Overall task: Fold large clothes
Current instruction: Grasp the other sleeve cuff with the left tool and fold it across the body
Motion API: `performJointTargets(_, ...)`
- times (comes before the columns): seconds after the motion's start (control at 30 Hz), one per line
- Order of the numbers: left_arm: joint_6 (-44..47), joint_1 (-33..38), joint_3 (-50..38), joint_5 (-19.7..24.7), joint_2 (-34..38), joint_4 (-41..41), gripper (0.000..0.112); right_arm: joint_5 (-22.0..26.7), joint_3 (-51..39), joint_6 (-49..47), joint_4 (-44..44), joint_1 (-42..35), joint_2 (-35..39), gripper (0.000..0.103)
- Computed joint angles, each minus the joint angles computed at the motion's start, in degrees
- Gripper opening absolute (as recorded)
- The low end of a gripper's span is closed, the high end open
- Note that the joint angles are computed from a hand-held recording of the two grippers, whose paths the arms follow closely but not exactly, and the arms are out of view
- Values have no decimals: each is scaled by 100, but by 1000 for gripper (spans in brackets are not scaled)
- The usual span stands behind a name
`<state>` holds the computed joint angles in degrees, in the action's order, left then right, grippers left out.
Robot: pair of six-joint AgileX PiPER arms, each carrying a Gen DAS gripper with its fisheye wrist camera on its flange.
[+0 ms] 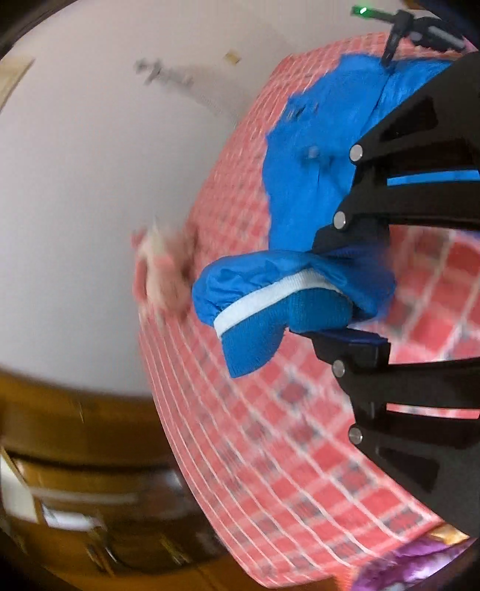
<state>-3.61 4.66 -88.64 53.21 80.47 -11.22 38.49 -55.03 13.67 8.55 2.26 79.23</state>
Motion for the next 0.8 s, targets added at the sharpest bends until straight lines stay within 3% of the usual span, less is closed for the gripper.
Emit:
performJointTargets(0.2, -553, -1709, -1098, 152, 731, 569, 29, 2, 12, 6, -57, -38, 2, 67)
performJointTargets(0.43, -905, -3090, -2204, 262, 1770, 1025, 29, -39, 34, -85, -29, -135, 37, 67)
performJointTargets(0.63, -978, -3715, -3114, 585, 2972, 1103, 29, -79, 46, -79, -93, -174, 92, 67)
performJointTargets(0.8, -953, -3859, -4151, 1184, 4066, 1048, 29, -123, 43, 34, -231, -146, 166, 67)
